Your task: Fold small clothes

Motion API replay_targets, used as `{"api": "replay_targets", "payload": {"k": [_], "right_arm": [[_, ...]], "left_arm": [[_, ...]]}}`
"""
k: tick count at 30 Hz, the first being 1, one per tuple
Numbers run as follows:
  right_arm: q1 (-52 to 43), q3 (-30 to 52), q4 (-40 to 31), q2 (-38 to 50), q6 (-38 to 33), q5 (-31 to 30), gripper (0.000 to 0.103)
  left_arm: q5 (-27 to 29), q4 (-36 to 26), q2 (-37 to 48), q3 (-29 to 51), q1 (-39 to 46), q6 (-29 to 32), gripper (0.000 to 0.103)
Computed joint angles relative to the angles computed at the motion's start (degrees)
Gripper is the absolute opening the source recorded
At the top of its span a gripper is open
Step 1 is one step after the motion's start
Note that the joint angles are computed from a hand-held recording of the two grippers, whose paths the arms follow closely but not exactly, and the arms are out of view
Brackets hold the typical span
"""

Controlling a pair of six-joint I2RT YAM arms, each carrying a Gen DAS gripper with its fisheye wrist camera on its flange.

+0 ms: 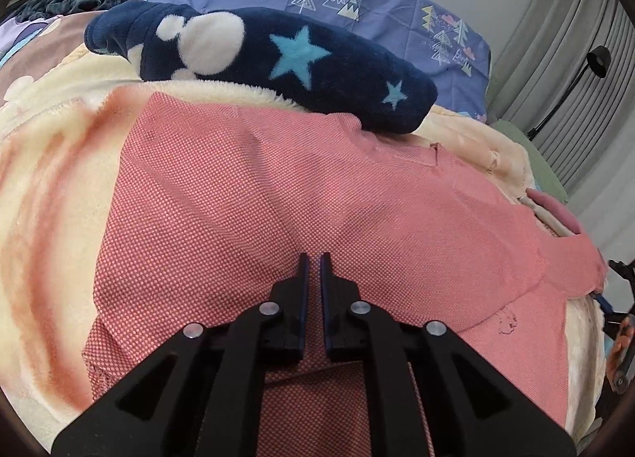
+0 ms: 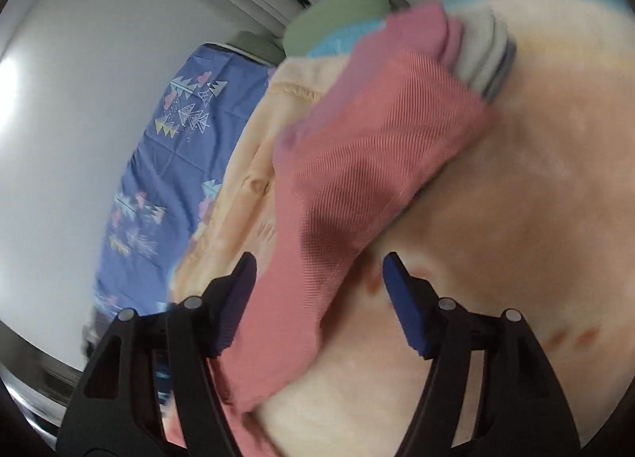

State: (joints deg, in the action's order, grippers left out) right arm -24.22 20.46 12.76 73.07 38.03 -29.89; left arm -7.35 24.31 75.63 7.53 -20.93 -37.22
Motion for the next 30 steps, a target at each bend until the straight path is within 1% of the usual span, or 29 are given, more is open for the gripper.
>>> {"api": "replay_targets", "payload": {"k": [1,3,4,5,6,7,9,12,13,14,15,20,22,25,26,27,30], "right_arm": [[0.82,0.28,2.35,2.48,2.09,-0.23,0.062],[4.26,1.25,3.47,4.33,3.5,5.55,0.034],[6.45,1.57,3.46,4.76,4.05,9.22,0.028],[7.85,1.29,3.81,4.8,4.91,11.23,0.02],[8.58,1.21,3.89,4.77,5.97,12.9,0.019],[9.6,0.81,3.91,4.05,7.38,14.3,0.019],[10.08,0.63,2.95,2.47,8.32,14.87,0.019],[8.71,1.15,-0.59,-0.65,5.6,13.59,0.02],[8.24,1.36,-1.59,-1.58,4.66,13.18,0.023],[7.84,1.62,-2.45,-2.31,4.17,12.94,0.034],[6.78,1.23,-2.98,-3.54,3.52,12.32,0.042],[0.72,3.03,-5.14,-2.89,-0.57,7.77,0.043],[-2.89,3.91,-6.0,-2.07,-3.23,5.17,0.043],[-8.6,6.5,-7.39,0.81,-7.68,-0.14,0.043],[-9.68,7.51,-7.68,1.85,-8.6,-1.17,0.043],[-12.21,8.97,-8.25,3.35,-10.49,-3.16,0.043],[-16.67,12.87,-8.52,7.77,-12.77,-6.59,0.043]], "left_arm": [[0.83,0.86,-1.37,-0.93,0.35,0.47,0.012],[1.87,2.6,-3.98,-2.56,0.43,1.3,0.012],[1.91,3.12,-6.06,-3.5,0.05,1.8,0.012],[1.38,2.82,-8.2,-4.1,-0.59,2.23,0.013],[0.37,2.21,-10.03,-4.4,-1.52,2.67,0.013],[-0.46,1.86,-10.64,-4.39,-2.31,2.8,0.013],[-0.66,1.78,-10.14,-3.96,-2.64,3.1,0.013],[0.84,1.35,-9.95,-3.76,-1.46,3.0,0.013],[1.4,1.36,-10.3,-3.99,-0.95,2.89,0.012],[1.91,1.27,-10.73,-4.17,-0.51,2.89,0.013],[2.34,1.42,-10.76,-4.26,-0.2,2.92,0.013],[3.6,1.02,-9.1,-3.87,0.38,3.11,0.013],[4.66,0.75,-6.89,-3.16,1.33,2.81,0.012],[7.38,2.38,-4.25,-3.09,3.67,2.6,0.012],[7.53,2.77,-3.85,-3.1,3.8,2.61,0.012],[7.13,2.77,-3.57,-2.96,3.49,2.62,0.012],[4.26,1.81,-3.05,-2.27,1.37,2.64,0.012]]}}
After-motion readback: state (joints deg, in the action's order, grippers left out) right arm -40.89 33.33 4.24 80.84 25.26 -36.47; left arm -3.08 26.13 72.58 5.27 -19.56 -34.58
